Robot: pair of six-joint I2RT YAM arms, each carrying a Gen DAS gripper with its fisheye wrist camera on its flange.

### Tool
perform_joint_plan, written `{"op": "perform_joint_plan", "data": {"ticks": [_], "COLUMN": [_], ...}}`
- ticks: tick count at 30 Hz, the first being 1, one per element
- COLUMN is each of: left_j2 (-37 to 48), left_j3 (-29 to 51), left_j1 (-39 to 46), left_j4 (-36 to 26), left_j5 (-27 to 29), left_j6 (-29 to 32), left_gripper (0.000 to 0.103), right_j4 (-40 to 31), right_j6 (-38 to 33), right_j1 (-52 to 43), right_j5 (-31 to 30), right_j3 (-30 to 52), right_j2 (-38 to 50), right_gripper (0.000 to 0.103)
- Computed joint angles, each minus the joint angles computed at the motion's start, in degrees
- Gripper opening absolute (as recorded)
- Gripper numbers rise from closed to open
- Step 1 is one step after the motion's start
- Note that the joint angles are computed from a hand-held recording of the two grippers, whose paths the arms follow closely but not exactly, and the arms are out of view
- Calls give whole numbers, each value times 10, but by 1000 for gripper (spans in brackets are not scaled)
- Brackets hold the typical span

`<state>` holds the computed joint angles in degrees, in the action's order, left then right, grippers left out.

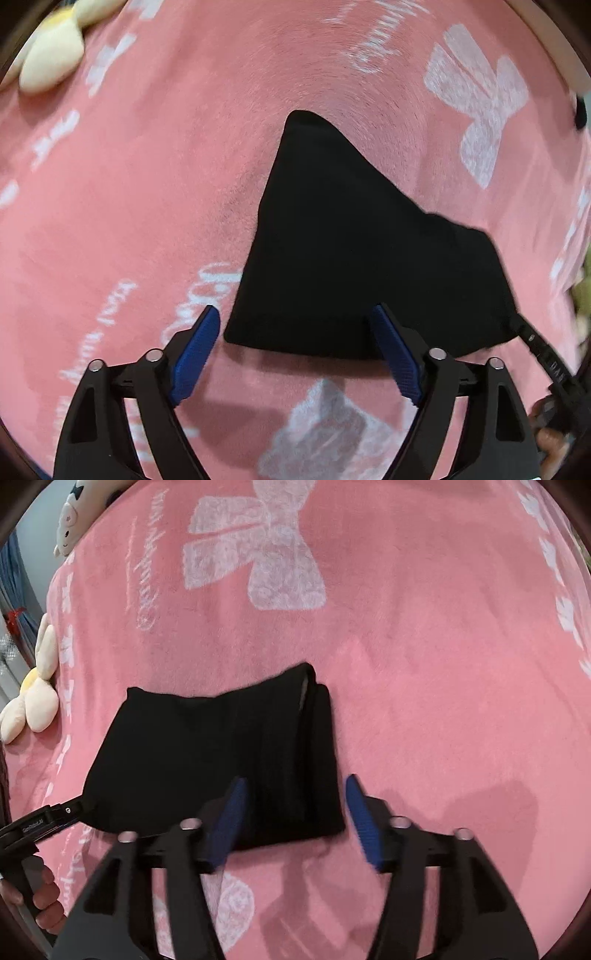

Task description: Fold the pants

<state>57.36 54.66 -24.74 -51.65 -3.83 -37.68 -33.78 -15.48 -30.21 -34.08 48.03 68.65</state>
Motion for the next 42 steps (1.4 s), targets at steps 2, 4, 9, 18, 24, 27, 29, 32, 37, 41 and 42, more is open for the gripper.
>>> {"op": "perform_joint_plan", "data": {"ticks": [2, 4, 9, 18, 24, 27, 29, 32, 37, 41, 42], "left_j2": [1, 12, 43, 37, 32, 75, 108, 127, 109, 117, 115], "left_j3": [-20, -42, -39, 46, 77, 115, 122, 115, 92, 89, 89], "left_j1": [39, 72, 55, 2, -88, -119, -105, -105, -120, -117, -120], "left_j4": [29, 61, 95, -48, -88, -79, -65, -57, -60, -53, -55], "left_j5": [49, 89, 75, 3, -133, -203, -177, -169, -191, -192, -194], "left_j6": [-5, -10, 3, 23, -15, 6, 22, 17, 28, 30, 25], "left_gripper": [85, 85, 44, 41, 44, 54, 54, 54, 55, 55, 55], "right_j4": [21, 24, 15, -27, -72, -39, 7, 96, 49, -7, -20], "right_j6": [29, 50, 80, -18, -21, -6, -6, 24, 42, -24, -42], "right_j1": [10, 15, 21, -6, -31, 90, 149, 167, 78, 17, 12], "right_j5": [15, 8, -61, 11, -89, -36, 45, 181, 34, -15, -4], "right_j3": [8, 24, 52, 10, 47, 82, 90, 104, 85, 17, 8], "right_j2": [25, 78, 164, 47, -28, 3, 61, 177, 105, 40, 29], "right_gripper": [61, 62, 35, 48, 27, 26, 22, 13, 14, 17, 16]}}
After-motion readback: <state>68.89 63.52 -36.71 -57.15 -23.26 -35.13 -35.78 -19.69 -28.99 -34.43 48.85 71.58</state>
